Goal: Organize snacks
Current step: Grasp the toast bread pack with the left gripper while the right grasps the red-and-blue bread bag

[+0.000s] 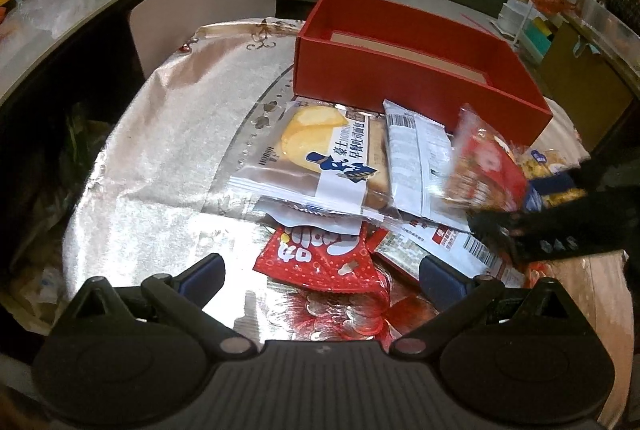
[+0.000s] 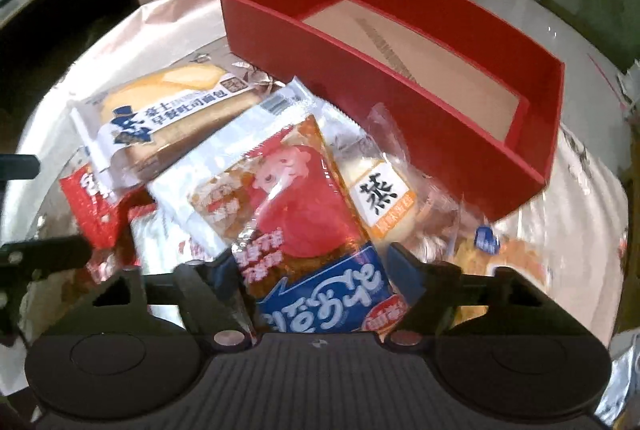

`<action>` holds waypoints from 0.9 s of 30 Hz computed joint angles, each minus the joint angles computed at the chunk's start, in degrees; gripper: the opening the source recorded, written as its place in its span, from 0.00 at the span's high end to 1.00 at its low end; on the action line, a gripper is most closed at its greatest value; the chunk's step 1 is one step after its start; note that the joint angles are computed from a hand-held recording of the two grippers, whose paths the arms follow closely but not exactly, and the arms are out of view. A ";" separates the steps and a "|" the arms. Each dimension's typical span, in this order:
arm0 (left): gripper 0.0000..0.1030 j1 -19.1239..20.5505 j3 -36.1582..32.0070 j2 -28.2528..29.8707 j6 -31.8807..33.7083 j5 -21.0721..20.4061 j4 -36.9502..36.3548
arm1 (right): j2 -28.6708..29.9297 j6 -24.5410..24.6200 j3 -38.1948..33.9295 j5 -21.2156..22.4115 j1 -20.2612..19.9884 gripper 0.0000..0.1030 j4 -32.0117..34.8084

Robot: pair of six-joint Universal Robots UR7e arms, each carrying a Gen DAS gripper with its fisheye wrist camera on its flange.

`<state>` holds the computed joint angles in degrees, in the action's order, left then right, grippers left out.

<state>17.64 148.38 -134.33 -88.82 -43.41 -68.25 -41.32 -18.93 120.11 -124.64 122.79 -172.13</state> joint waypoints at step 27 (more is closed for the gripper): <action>0.03 26.68 0.46 22.56 44.67 10.25 -47.92 | -5.03 8.30 10.39 8.37 -4.75 0.21 -7.28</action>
<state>44.33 148.83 -111.76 -44.14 -33.16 -116.16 -46.35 -10.63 130.49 -116.28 118.04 -179.41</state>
